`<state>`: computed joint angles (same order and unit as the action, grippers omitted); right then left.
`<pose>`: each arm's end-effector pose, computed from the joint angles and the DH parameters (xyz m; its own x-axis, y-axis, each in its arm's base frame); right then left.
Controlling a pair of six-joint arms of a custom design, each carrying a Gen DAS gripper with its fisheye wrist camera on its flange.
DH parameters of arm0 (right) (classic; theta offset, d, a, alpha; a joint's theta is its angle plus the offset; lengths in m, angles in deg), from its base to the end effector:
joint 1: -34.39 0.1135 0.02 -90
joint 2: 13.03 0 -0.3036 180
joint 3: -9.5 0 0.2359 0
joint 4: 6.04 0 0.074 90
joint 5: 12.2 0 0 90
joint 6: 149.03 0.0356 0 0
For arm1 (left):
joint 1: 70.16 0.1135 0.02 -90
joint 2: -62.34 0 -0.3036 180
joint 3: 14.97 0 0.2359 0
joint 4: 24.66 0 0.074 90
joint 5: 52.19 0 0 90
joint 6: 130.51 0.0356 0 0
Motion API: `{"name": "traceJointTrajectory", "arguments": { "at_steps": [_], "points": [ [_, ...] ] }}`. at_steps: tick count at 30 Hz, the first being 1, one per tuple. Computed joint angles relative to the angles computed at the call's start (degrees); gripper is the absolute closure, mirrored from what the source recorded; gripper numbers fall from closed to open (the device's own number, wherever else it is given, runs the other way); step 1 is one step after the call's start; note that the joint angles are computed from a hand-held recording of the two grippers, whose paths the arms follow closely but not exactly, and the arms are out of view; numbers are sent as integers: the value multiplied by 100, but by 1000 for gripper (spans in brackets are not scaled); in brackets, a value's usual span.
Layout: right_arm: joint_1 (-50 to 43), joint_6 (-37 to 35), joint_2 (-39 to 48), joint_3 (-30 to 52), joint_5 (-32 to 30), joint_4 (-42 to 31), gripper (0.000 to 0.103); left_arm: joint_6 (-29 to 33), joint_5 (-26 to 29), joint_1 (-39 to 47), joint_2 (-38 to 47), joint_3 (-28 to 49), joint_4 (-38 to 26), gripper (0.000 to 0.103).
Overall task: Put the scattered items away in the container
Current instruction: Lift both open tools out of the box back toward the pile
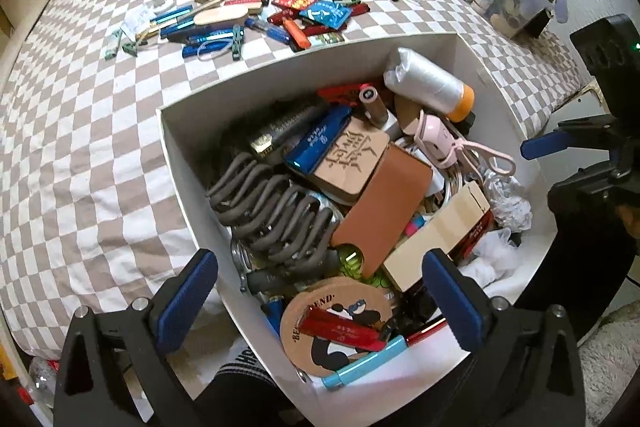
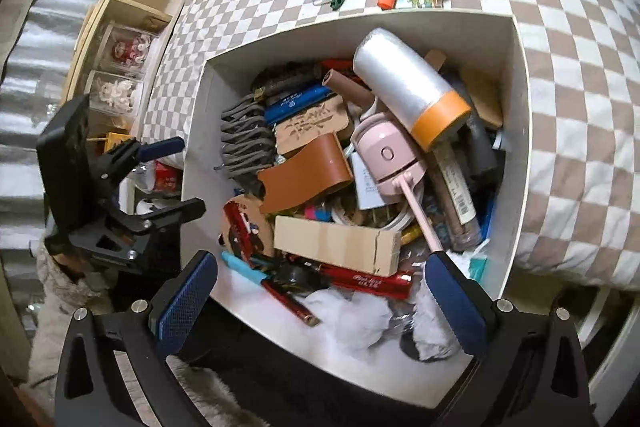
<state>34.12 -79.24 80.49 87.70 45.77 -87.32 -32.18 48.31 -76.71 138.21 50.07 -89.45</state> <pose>0.2543 0.0177 0.2507 -0.9546 -0.2884 -0.0741 -0.2822 0.7969 0.5341 0.2026 -0.0298 0.2580 -0.9294 0.2501 -0.2713 0.2949 0.9454 -0.1387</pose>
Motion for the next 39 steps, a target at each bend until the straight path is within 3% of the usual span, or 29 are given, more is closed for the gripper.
{"name": "traceJointTrajectory", "arguments": {
  "at_steps": [16, 39],
  "points": [
    [-129, -54, -554, 345, -48, 677, 0, -127, -120, -29, -439, 613, 424, 0],
    [-266, 128, -763, 1093, 114, 1769, 0, -270, -16, 904, -404, 1383, 1110, 0]
  ]
}}
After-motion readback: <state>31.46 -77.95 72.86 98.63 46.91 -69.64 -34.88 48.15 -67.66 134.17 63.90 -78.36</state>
